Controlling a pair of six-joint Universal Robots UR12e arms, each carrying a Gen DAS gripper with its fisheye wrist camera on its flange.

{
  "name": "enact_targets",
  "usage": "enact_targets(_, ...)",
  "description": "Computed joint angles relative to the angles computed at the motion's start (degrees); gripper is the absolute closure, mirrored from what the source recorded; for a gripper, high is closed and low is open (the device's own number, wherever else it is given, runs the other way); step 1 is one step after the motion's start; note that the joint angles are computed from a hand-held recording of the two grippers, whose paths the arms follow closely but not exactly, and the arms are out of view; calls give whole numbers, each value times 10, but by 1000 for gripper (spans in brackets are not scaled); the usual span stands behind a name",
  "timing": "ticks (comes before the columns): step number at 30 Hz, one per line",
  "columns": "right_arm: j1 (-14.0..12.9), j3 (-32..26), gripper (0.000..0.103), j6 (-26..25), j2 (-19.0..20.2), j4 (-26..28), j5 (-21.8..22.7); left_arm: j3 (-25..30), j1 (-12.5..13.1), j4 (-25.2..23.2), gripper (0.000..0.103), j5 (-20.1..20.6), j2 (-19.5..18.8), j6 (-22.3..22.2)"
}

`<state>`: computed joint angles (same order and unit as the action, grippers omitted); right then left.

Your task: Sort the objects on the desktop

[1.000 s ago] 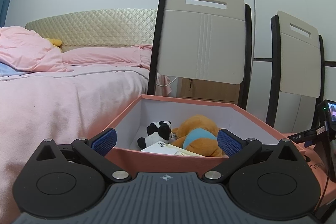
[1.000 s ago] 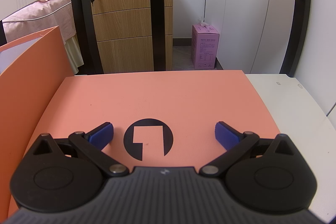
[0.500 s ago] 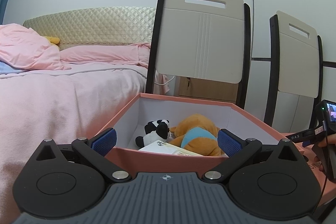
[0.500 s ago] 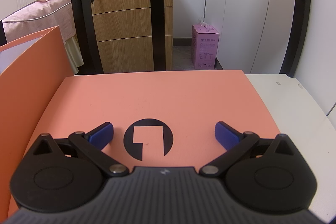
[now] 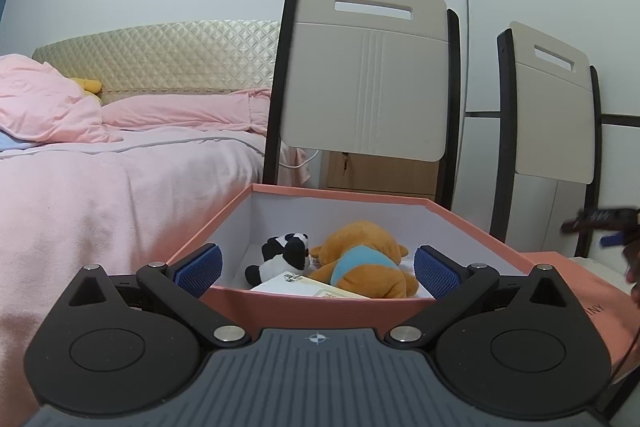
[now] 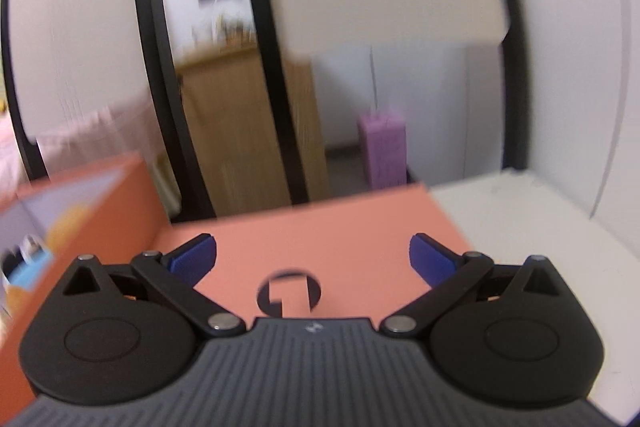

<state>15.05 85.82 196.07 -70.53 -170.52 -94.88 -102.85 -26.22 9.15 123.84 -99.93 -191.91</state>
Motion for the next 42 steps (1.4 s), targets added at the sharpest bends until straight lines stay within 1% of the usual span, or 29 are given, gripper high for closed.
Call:
enact_targets(3,7,23,0,22,-20,-53,-18,-3,1,0,0,-15,4,-4)
enact_targets(4,12,30,0,18,-26,-67,-29,-4,2,1,0,-21,6,-4)
enact_targets(7,30,50,0,-24,-39,-122,-76,-7,4,2,0,-43,10,-8)
enact_targets(8,34,55,0,-29,-46,-126,-79,-7,5,0,0,-51,11,-10)
enact_targets(10,37,72,0,-18,-59,-149,-77,-9,5,-1,0,-66,13,-10)
enact_targets(12,40,96,0,-7,-70,-185,-72,-8,4,2,0,-71,12,-4)
enact_targets(15,47,128,0,-11,-86,-215,-80,-7,2,1,0,-77,10,7)
enact_targets(19,55,158,0,-33,-95,-284,-77,-6,-1,-3,0,-80,7,15)
enact_targets(21,61,166,0,-51,-94,-311,-85,-6,-2,-4,0,-83,7,15)
enact_targets(24,67,178,0,-65,-93,-334,-95,-7,-1,-4,0,-88,7,14)
enact_targets(27,67,186,0,-70,-91,-349,-93,-8,-2,-6,0,-85,7,14)
enact_targets(31,62,187,0,-68,-90,-339,-84,-8,-1,-11,0,-94,7,13)
enact_targets(32,62,186,0,-68,-90,-334,-83,-10,1,-12,0,-105,9,11)
enact_targets(35,60,186,0,-66,-91,-333,-76,-21,20,-23,0,-198,24,-27)
enact_targets(38,57,188,0,-57,-93,-329,-70,-30,47,-43,0,-320,36,-79)
enact_targets(39,57,189,0,-53,-95,-328,-67,-33,58,-49,0,-369,39,-99)
enact_targets(41,56,192,0,-50,-98,-322,-66,-35,77,-53,0,-455,39,-140)
enact_targets(42,56,194,0,-48,-100,-318,-67,-35,84,-56,0,-491,37,-158)
